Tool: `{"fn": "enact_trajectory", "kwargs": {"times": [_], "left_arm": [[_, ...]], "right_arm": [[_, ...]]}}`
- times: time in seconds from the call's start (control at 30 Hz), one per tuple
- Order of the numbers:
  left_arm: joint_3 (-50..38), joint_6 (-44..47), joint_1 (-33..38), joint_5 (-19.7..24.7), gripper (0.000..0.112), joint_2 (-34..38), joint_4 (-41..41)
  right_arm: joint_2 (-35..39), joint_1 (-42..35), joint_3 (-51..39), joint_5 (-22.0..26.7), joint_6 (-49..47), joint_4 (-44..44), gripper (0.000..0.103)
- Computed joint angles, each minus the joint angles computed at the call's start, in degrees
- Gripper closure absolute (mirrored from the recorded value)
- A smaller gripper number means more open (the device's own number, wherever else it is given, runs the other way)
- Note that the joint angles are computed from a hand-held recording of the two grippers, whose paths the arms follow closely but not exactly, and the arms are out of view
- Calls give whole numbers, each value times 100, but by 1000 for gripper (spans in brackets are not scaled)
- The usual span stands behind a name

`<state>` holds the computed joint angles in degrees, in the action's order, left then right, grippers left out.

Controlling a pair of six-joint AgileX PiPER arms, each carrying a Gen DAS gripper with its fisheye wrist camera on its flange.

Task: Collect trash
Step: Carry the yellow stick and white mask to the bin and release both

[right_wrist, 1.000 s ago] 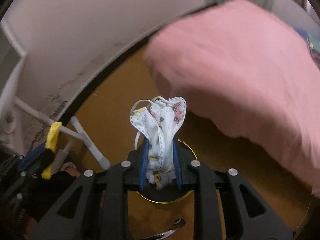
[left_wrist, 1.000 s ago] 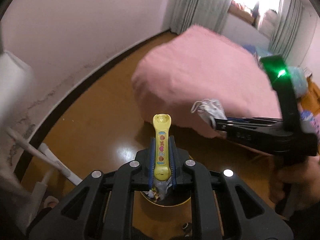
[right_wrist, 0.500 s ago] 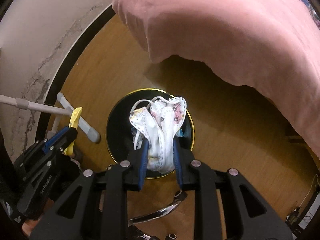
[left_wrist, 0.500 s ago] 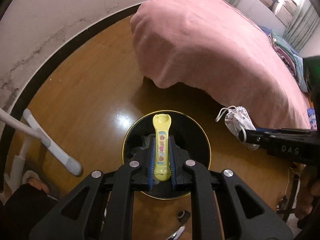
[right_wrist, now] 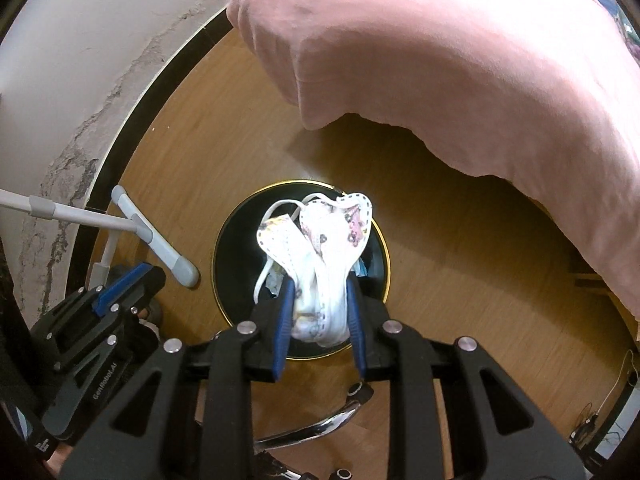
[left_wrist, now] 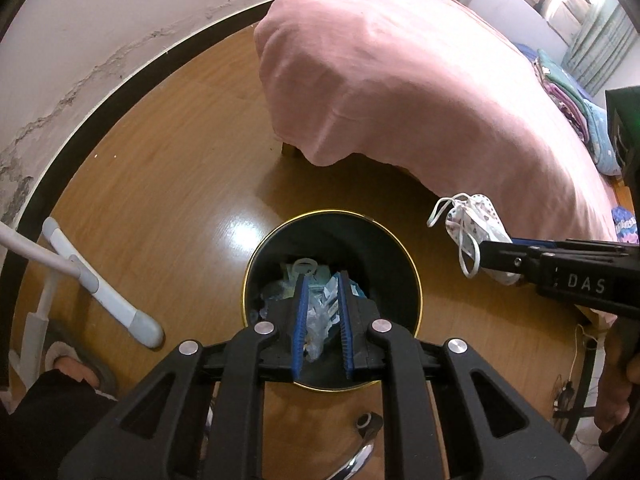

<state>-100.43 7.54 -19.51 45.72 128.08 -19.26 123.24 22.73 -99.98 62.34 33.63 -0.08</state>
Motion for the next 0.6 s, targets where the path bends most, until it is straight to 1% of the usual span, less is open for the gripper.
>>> {"fn": "enact_trajectory", "kwargs": {"times": [0.03, 0.07, 0.1, 0.17, 0.2, 0.23, 0.27, 0.3, 0.43, 0.5, 0.6], "left_arm": [[-27, -34, -12, 24, 97, 14, 39], [-78, -71, -23, 63, 91, 36, 67], [-100, -103, -32, 72, 83, 44, 88], [-52, -90, -29, 22, 71, 7, 80], [-30, -90, -29, -10, 67, -7, 83], [-14, -101, -32, -34, 65, -18, 96], [-6, -104, -32, -35, 62, -15, 98], [-6, -130, -38, -30, 56, -13, 131], [11, -155, -51, -45, 51, -26, 164], [4, -189, -57, -37, 49, -24, 201], [16, -195, -43, -31, 48, -33, 203]], "right_arm": [[-3, 1, 5, -2, -3, -2, 79], [-4, -5, 2, 1, -14, -1, 79], [-10, -7, 14, -7, -14, -1, 78], [-16, -2, 17, -9, -2, -8, 78], [-25, -1, 27, -23, 5, -22, 78], [-26, -8, 25, -30, -12, -24, 77], [-29, -10, 31, -41, -20, -19, 73], [-32, -12, 38, -50, -28, -11, 70], [-28, -18, 15, -55, -120, 28, 62], [-5, -10, -15, -46, -143, 37, 55], [-9, -1, -32, -46, -157, 40, 52]]}}
